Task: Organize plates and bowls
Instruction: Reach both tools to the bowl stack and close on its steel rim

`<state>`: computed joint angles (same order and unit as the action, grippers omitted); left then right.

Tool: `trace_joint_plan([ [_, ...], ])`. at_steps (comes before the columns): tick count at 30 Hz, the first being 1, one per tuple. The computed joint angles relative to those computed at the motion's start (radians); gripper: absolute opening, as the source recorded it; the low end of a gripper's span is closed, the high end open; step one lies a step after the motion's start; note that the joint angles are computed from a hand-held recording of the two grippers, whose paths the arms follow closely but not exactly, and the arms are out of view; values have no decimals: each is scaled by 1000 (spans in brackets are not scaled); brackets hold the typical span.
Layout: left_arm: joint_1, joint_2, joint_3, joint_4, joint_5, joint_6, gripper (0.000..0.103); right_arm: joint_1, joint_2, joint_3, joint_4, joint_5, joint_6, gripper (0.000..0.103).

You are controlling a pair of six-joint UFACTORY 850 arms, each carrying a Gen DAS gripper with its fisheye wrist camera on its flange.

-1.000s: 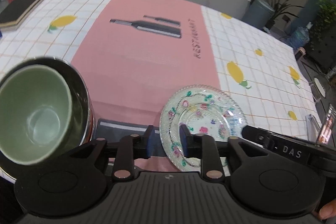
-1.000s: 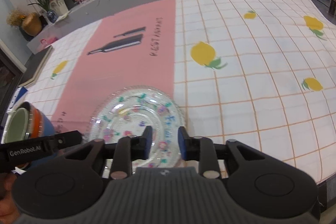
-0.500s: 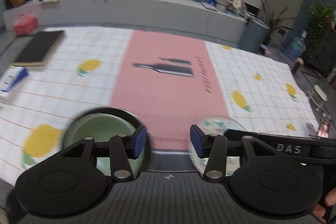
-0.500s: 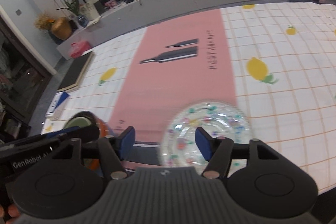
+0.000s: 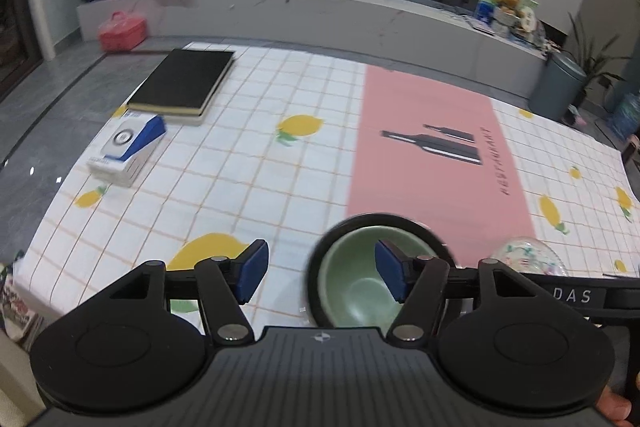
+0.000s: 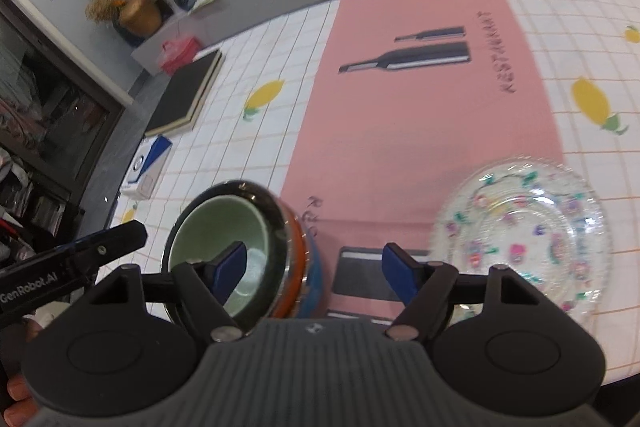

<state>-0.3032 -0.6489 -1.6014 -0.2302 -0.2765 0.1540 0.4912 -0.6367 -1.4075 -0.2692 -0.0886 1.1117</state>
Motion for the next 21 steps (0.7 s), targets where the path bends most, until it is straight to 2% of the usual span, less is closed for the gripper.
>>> trace_joint_plan([
  [7,30,-48,-39,-63,-54,29,76,-2,-78,-93,397,-85,-356,76],
  [15,63,-128,-103,-270,-177,143,76,-17,-142,-153,712,-134,-617,75],
  [21,79,-182,-153,-364,-269,160,75,-29,-176,-174,949,-157,-811,74],
])
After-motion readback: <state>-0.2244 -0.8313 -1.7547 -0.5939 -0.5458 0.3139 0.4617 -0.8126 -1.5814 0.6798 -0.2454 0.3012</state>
